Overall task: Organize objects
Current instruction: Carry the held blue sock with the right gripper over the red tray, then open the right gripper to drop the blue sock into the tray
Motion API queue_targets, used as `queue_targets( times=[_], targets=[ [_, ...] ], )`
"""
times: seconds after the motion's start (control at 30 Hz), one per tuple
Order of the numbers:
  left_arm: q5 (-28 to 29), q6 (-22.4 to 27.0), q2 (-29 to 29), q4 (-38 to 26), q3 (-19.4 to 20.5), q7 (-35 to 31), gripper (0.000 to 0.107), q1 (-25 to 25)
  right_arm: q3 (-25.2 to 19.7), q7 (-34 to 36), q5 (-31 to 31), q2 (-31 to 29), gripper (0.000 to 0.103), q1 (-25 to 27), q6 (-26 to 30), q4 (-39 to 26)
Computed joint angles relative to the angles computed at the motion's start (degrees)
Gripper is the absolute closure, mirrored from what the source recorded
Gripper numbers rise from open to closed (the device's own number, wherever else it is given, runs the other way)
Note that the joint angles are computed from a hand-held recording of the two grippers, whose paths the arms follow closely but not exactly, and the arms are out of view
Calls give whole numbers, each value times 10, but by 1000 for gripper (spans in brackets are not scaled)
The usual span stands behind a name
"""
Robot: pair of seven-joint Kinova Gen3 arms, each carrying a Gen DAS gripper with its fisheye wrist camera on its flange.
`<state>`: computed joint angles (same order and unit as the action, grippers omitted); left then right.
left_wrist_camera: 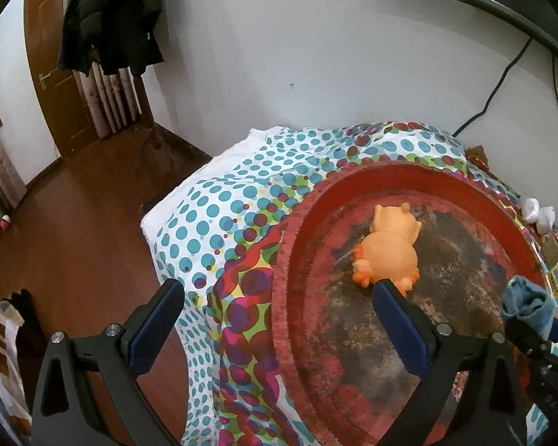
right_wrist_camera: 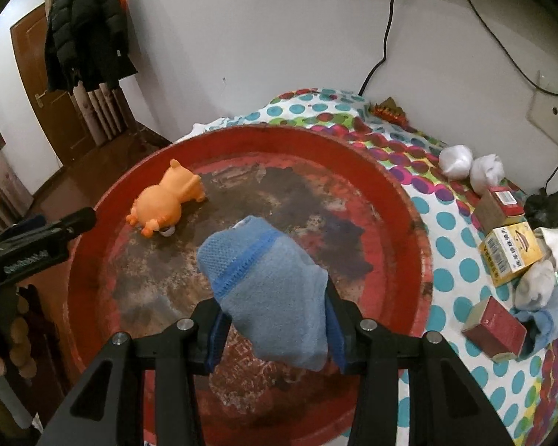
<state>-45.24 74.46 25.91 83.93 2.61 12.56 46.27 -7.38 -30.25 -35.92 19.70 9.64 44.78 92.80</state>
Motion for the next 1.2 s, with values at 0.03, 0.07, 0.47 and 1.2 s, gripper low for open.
queue_targets(
  times=[0.03, 0.07, 0.47, 1.2],
  targets=[
    [0, 1, 0, 1, 0, 1, 6, 0, 1, -2, 6, -1, 57, -6, -9, 4],
    [0, 2, -1, 1, 0, 2, 6, 1, 3, -7, 15, 1, 57, -12, -15, 5],
    [-10, 6, 0, -1, 1, 7, 6, 4, -1, -42, 52, 13, 56, -28, -16, -1],
    [-47, -5, -3, -3, 4, 17, 5, 23, 2, 60, -46, -31, 30, 39, 9, 37]
  ],
)
